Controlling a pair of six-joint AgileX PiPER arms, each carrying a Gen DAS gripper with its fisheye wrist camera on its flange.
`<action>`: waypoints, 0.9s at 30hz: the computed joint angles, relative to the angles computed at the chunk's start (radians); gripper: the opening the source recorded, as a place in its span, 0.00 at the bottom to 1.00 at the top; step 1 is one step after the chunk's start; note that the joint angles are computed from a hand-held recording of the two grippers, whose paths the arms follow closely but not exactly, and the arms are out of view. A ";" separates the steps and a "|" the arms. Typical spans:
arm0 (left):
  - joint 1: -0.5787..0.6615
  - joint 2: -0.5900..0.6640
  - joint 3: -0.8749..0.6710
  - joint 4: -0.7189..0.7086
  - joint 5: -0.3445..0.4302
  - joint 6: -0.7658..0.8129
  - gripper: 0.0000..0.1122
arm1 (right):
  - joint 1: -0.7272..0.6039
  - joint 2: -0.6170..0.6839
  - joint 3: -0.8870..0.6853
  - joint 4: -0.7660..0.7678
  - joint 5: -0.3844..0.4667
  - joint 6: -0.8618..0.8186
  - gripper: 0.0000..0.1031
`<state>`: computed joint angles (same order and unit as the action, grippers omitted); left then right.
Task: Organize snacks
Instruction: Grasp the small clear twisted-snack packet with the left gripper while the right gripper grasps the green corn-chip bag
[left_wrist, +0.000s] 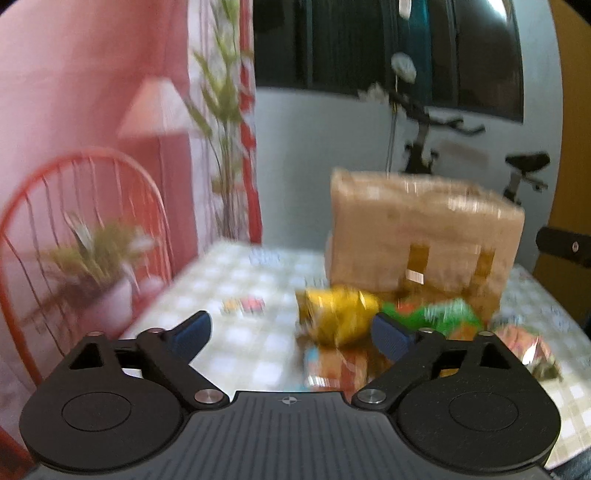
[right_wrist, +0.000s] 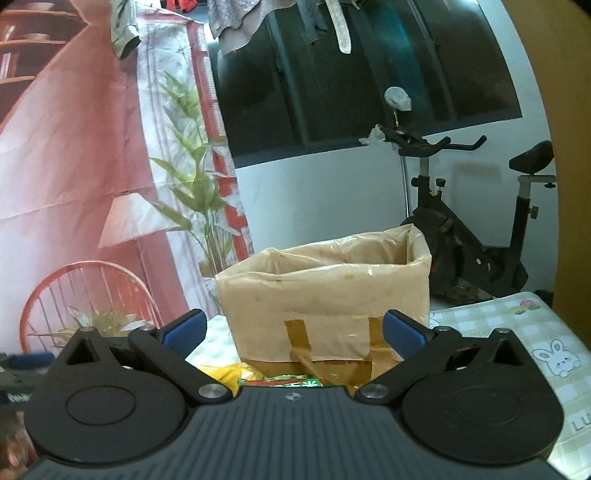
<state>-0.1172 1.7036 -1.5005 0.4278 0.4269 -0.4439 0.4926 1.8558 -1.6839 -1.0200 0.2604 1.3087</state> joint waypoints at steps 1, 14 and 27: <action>0.007 0.020 -0.007 -0.059 0.009 0.048 0.83 | 0.005 0.012 -0.001 -0.043 0.011 0.033 1.00; 0.123 0.282 -0.219 -0.662 0.335 0.466 0.51 | 0.032 0.114 0.016 -0.007 0.082 -0.058 1.00; 0.136 0.420 -0.326 -0.761 0.384 0.332 0.47 | 0.002 0.129 0.073 0.016 0.060 -0.103 0.99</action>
